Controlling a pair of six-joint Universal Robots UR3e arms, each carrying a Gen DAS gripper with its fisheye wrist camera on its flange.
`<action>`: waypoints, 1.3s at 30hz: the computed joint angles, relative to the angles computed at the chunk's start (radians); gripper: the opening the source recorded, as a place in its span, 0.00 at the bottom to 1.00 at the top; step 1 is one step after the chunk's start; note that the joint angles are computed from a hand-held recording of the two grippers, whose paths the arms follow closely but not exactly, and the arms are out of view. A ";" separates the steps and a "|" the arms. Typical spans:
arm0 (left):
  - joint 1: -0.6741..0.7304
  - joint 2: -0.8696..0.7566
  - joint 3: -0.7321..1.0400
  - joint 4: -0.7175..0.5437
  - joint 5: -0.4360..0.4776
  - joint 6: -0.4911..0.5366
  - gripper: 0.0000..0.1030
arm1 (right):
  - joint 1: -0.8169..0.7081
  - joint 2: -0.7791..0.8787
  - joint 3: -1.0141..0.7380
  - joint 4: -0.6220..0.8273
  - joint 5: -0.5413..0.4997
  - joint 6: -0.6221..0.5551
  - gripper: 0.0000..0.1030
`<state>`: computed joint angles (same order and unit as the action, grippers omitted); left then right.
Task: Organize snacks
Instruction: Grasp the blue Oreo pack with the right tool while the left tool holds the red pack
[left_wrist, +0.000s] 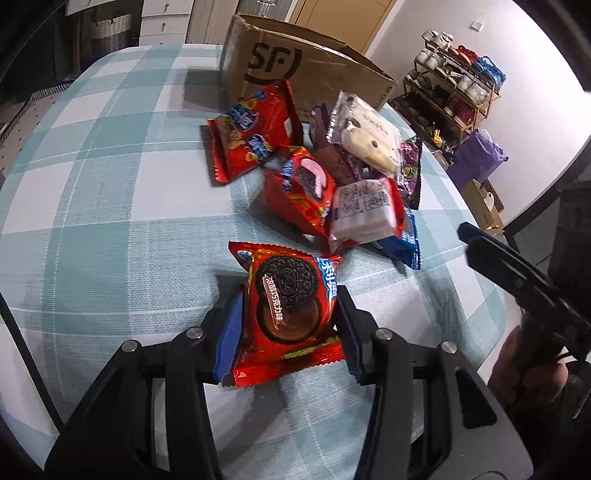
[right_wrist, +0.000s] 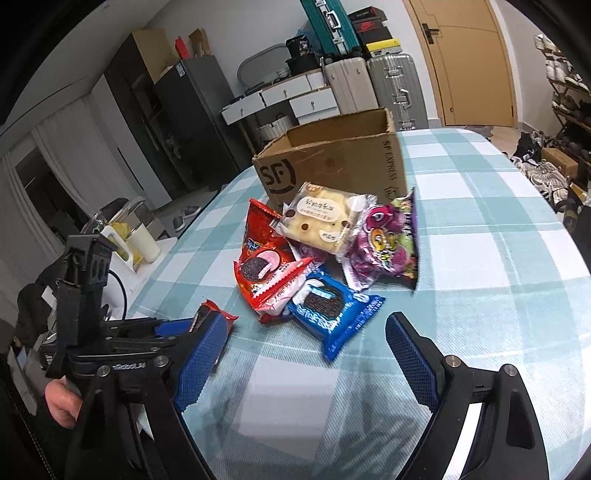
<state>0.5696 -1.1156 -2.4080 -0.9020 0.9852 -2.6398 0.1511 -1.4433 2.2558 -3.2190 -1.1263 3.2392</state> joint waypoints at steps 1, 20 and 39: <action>0.011 0.004 0.001 -0.010 -0.001 0.009 0.43 | 0.009 0.025 -0.026 0.006 -0.002 0.002 0.86; 0.095 -0.039 0.043 -0.100 -0.040 0.085 0.43 | 0.120 0.285 -0.378 0.235 -0.200 -0.148 0.86; 0.087 -0.058 0.050 -0.082 -0.042 0.053 0.43 | 0.175 0.383 -0.518 0.299 -0.277 -0.223 0.44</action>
